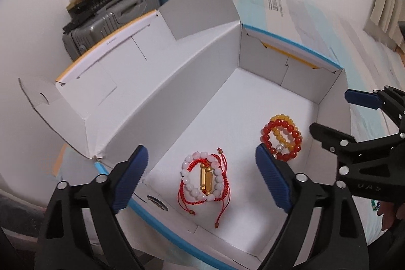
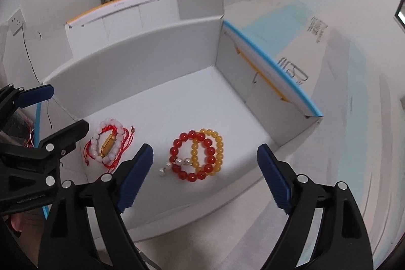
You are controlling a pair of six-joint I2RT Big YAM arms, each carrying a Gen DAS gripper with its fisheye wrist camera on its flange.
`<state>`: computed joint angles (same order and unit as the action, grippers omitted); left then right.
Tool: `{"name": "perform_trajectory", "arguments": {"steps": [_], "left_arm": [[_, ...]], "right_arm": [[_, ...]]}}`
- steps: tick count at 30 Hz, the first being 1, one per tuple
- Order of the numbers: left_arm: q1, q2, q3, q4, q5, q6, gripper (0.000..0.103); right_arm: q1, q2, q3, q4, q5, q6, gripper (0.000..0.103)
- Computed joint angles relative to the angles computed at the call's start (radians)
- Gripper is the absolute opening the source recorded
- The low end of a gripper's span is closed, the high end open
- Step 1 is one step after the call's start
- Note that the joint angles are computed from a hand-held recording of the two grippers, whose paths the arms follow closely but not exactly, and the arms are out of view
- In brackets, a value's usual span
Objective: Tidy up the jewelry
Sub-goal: 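Open left gripper dropping pink-white bracelet while right releases pearl earring, then withdraw both open tools toward the wooden and multicolour bead bracelets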
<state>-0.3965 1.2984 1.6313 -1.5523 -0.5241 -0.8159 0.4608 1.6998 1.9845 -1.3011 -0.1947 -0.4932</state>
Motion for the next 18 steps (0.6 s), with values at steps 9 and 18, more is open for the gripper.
{"name": "perform_trajectory", "arguments": {"steps": [9,18], "left_arm": [[-0.057,0.031,0.066,-0.048,-0.05,-0.047,0.097],[-0.107,0.087,0.152,-0.08,-0.077,-0.075,0.097]], "right_arm": [[-0.046,-0.056,-0.014,0.052,-0.038,0.022,0.095],[-0.121,-0.077,0.006,0.065,-0.093,0.051,0.095]]}}
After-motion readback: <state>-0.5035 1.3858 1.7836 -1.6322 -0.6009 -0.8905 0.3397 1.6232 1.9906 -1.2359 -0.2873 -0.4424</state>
